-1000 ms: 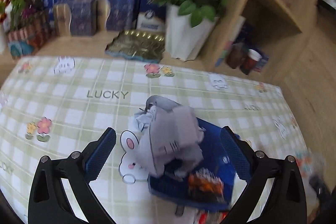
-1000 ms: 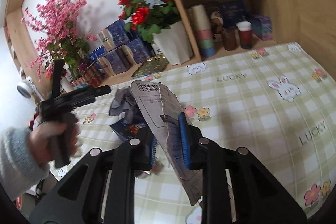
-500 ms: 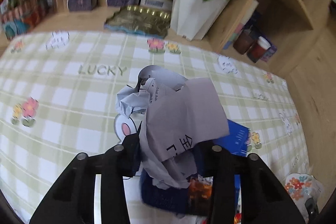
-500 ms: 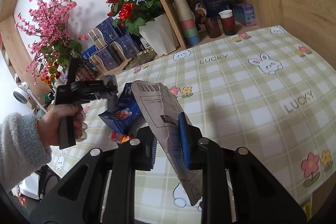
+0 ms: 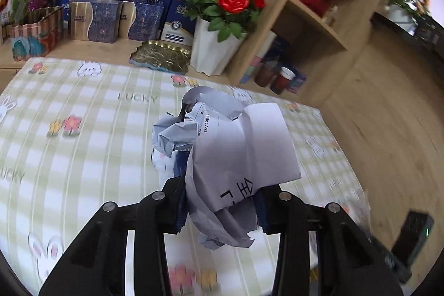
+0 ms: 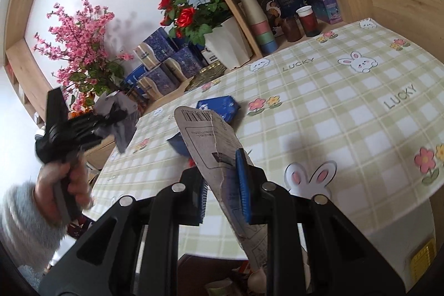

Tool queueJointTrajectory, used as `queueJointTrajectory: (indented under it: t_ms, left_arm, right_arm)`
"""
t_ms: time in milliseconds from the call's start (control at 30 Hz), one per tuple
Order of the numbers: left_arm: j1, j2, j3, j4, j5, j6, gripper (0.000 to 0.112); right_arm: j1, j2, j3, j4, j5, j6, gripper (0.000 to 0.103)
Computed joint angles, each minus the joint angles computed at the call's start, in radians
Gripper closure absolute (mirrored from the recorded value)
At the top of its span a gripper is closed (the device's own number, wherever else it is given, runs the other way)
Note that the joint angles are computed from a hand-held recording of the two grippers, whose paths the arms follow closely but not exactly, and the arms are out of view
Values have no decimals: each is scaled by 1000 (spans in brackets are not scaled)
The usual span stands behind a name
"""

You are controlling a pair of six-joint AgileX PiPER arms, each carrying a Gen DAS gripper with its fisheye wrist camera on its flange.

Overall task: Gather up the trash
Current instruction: 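Carry the crumpled foil over the bin and open the left gripper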

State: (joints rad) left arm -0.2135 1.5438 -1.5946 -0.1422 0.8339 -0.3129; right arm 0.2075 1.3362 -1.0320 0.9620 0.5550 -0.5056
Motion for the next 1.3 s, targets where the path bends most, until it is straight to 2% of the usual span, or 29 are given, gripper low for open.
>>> queueJointTrajectory:
  t_ms: [167,333,400,500,700,833,1067,1200,1300]
  left_arm:
    - [-138,-246,249,133,-25,-95,74]
    - [-308,-453,422,263,-4,-303,74]
    - [-423,-516,473,366,29,-441,74]
    - [-591,-571,527,508,83,-622,74]
    - [-784,-637,634,601,140,-800,74]
    - [-943,-629,708,701,229,-1002,74]
    - [-1007,-552,829,673,178,-1131,73]
    - [-951,-492,870,582,79,-1085,72]
    - [-828,-463,902,448,-9,-962,72]
  right_arm:
    - [41,-84,42,-70,18,83,81]
    - [88,-178,76,-169,32,182,81]
    - [105,-206,90,-198,31,212,81]
    - [147,-259,124,-259,20,280,81]
    - [244,-343,185,-367,-8,387,81]
    - [275,-385,238,-379,-18,411,81]
    - [237,-421,312,-274,-3,328,81]
    - [188,-434,328,-191,15,243,81]
    - [157,-432,341,-139,30,187,81]
